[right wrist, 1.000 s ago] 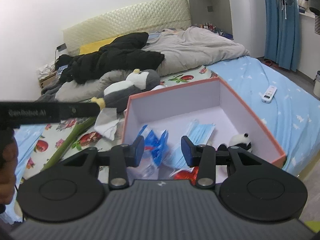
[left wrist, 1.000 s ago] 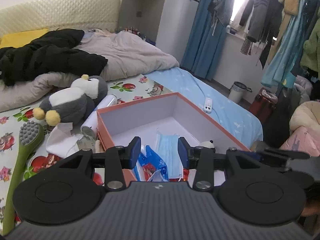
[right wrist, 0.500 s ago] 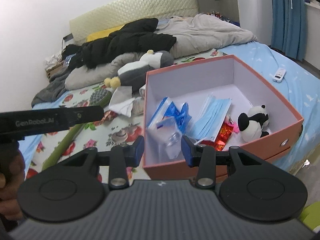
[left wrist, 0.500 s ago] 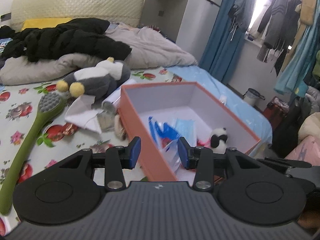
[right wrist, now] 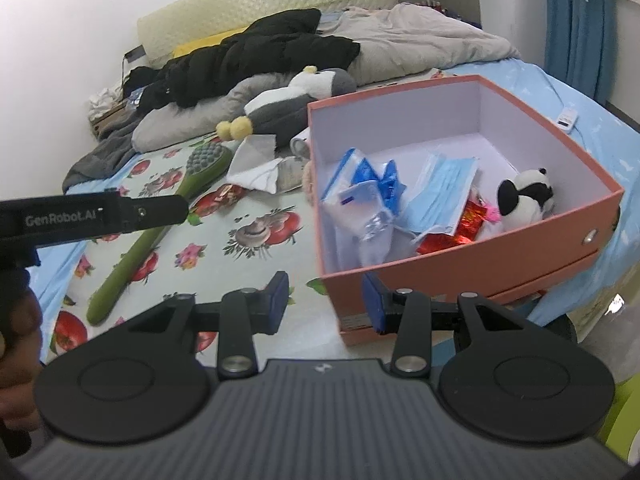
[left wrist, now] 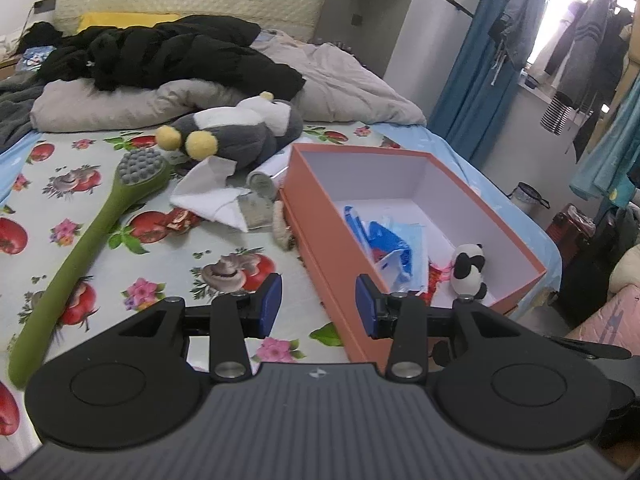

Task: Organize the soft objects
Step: 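Withdraw both grippers from the box toward the items on the bed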

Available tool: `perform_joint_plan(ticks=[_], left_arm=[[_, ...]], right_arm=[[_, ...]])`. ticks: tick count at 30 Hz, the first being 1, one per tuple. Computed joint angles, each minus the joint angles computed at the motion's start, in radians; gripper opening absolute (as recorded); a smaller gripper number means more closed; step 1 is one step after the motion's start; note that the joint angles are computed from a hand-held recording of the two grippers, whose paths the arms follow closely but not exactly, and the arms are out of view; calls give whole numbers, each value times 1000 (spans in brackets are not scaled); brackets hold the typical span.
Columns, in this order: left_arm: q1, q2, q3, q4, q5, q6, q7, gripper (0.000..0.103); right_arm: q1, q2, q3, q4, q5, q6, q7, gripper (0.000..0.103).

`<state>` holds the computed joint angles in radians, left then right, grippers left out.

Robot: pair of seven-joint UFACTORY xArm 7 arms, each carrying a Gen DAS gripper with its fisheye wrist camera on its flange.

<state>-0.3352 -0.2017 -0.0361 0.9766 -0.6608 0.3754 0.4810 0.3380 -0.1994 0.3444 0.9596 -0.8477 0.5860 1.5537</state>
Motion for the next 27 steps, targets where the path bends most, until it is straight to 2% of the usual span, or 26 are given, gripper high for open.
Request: perform_joint_plan(ticks=[6, 10, 14, 17, 22, 24, 27], left_arm=[[20, -31, 22, -42, 0, 1, -8, 46], [36, -49, 43, -72, 7, -7, -19, 46], [45, -16, 74, -75, -31, -5, 5, 46], [66, 40, 84, -48, -78, -2, 41, 46], [132, 175, 49, 48, -107, -13, 64, 46], [160, 233, 30, 99, -141, -10, 95, 46], [202, 333, 3, 191, -119, 6, 71, 47]], right_arm=[[34, 70, 12, 72, -45, 29, 7, 44], [78, 130, -8, 124, -64, 31, -8, 44], [124, 206, -43, 188, -108, 40, -19, 43], [162, 275, -79, 251, -153, 51, -32, 43], [226, 405, -151, 384, -217, 115, -77, 41], [244, 466, -182, 449, -207, 134, -110, 40], [265, 541, -228, 527, -189, 139, -148, 40]])
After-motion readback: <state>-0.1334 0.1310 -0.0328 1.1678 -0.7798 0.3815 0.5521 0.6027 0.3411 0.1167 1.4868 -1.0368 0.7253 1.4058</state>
